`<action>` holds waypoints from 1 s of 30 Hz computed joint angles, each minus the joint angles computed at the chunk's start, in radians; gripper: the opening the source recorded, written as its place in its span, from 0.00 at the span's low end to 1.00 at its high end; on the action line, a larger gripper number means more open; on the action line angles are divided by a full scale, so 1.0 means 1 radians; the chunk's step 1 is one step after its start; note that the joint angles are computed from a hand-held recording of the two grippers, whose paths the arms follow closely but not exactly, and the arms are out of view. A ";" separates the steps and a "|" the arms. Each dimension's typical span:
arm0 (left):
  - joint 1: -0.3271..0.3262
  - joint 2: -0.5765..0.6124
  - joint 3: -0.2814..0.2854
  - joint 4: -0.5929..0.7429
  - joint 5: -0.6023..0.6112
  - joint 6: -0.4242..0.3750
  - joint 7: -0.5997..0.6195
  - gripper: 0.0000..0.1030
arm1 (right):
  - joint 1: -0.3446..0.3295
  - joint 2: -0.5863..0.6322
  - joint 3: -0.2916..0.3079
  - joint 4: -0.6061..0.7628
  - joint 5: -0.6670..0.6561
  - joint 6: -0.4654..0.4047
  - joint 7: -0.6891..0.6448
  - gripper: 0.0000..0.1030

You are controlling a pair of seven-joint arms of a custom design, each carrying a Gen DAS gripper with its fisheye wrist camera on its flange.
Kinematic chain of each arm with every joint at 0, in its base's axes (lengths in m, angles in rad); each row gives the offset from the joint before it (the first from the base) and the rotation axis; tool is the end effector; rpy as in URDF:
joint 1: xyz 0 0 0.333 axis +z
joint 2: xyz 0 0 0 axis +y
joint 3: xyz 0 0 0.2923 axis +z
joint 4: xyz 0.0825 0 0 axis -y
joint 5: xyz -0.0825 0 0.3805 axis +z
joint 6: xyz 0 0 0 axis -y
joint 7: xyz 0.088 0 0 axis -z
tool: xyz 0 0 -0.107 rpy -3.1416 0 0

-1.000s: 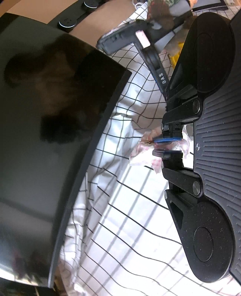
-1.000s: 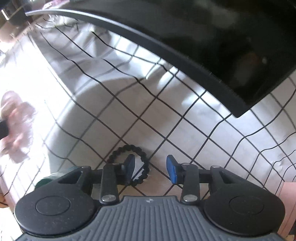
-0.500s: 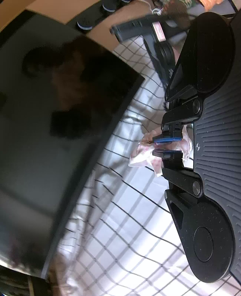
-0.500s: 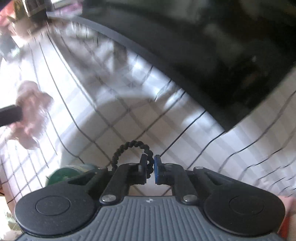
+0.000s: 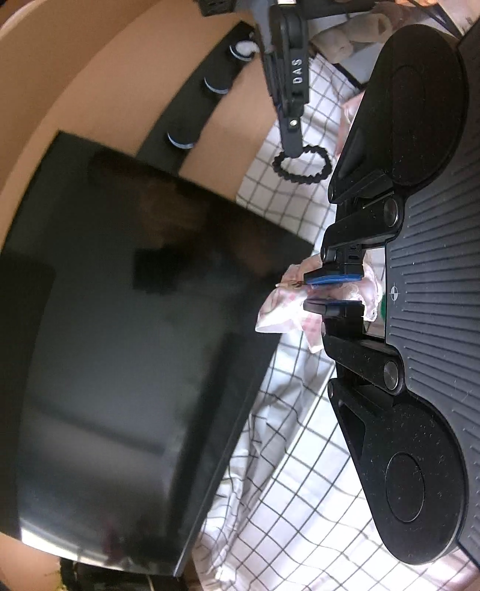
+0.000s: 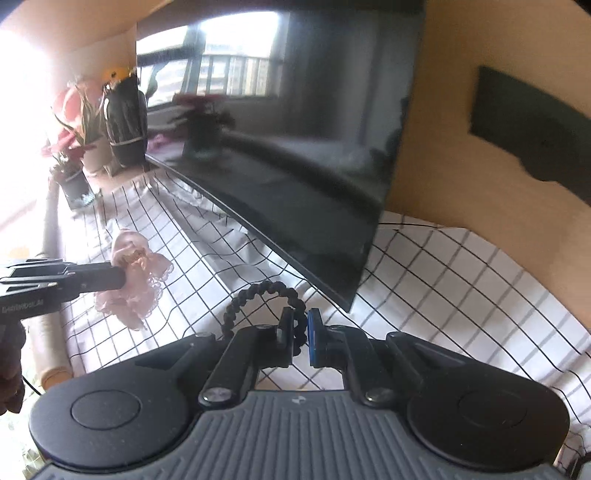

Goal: Organize soft objects
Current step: 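Carry the scrunchie and hair tie into the pink box and release both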

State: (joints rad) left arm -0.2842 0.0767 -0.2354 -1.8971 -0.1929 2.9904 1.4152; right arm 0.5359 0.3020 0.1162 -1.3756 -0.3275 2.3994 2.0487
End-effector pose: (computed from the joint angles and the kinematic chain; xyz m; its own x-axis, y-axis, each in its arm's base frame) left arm 0.5500 -0.2938 0.5631 -0.3298 -0.8880 0.3205 -0.6090 -0.0593 -0.7909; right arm 0.5571 0.4058 0.6083 0.3224 -0.9459 -0.0353 -0.6905 -0.2095 -0.6923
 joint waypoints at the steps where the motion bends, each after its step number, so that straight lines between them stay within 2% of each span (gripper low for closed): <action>1: -0.006 -0.009 -0.001 -0.009 0.007 0.004 -0.018 0.10 | 0.000 -0.041 -0.003 -0.056 -0.009 0.021 0.015 0.07; 4: -0.024 -0.018 -0.001 -0.024 0.059 0.001 -0.084 0.10 | -0.012 -0.129 -0.005 -0.194 -0.036 0.076 0.066 0.07; 7: -0.036 -0.012 -0.014 -0.021 0.057 -0.020 -0.109 0.10 | -0.038 -0.225 0.004 -0.323 -0.037 0.122 0.103 0.07; 16: -0.091 0.083 -0.065 0.097 -0.013 -0.077 -0.018 0.11 | -0.130 -0.476 0.024 -0.635 -0.057 0.203 0.208 0.07; 23: -0.144 0.234 -0.098 0.287 -0.052 -0.168 0.073 0.11 | -0.212 -0.651 0.029 -0.829 -0.085 0.204 0.305 0.07; 30: -0.223 0.488 -0.124 0.625 -0.066 -0.334 0.142 0.11 | -0.303 -0.794 0.050 -0.970 -0.135 0.165 0.419 0.07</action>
